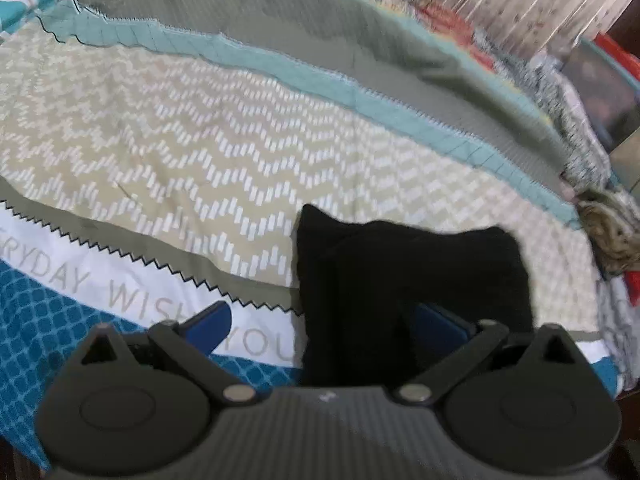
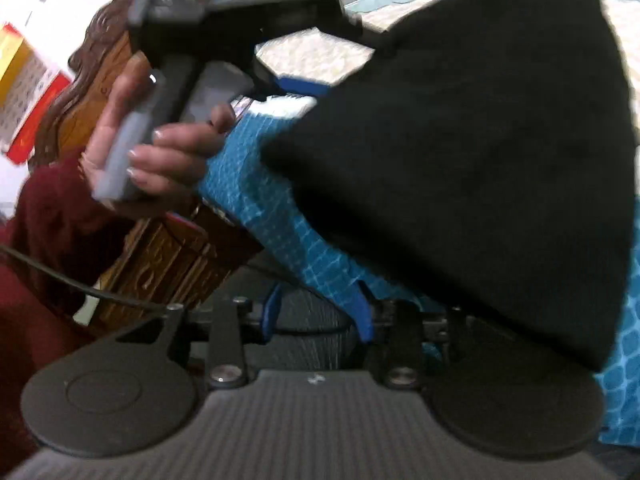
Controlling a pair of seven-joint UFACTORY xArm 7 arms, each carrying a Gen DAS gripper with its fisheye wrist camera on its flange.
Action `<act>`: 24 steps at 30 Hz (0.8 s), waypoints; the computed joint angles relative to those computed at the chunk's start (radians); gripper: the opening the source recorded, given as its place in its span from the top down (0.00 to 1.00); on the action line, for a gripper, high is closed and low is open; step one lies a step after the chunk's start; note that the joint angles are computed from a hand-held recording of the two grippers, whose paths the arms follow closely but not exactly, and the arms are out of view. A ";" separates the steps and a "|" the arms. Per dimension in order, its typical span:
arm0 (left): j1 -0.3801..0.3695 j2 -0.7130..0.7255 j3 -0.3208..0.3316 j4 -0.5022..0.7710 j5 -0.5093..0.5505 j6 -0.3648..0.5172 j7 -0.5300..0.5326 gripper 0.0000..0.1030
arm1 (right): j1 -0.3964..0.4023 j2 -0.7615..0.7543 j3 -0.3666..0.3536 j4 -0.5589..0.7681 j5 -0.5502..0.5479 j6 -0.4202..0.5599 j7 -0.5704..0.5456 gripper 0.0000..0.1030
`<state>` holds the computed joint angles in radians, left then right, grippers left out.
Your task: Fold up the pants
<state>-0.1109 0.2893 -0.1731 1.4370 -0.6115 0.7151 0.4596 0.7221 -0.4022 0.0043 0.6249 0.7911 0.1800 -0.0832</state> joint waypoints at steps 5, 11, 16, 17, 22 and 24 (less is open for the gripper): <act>0.025 -0.093 -0.021 -0.058 -0.147 0.043 0.153 0.01 | -0.099 -0.157 0.056 -0.093 -0.079 -0.088 0.094 0.59; -0.018 -0.151 -0.005 -0.126 -0.244 0.106 0.339 0.02 | -0.545 -0.432 0.358 -0.245 -0.262 -0.007 0.546 0.63; -0.138 -0.123 0.058 -0.216 0.078 -0.052 0.218 0.01 | -0.341 -0.071 0.286 -0.124 -0.261 0.070 0.524 0.78; -0.125 -0.104 0.056 -0.207 0.095 -0.031 0.173 0.00 | -0.325 0.008 0.289 -0.067 -0.305 0.123 0.510 0.78; -0.021 -0.110 0.024 -0.178 -0.033 0.062 0.203 0.01 | -0.219 -0.006 0.204 -0.060 -0.340 0.047 0.471 0.76; -0.006 -0.152 0.025 -0.198 -0.087 0.046 0.279 0.01 | -0.091 -0.076 0.067 -0.086 -0.250 0.019 0.372 0.76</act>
<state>-0.1170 0.1368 -0.1482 1.2388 -0.6983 0.7612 0.7390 0.6309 -0.4781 0.0717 0.5385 0.5410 0.1994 0.2883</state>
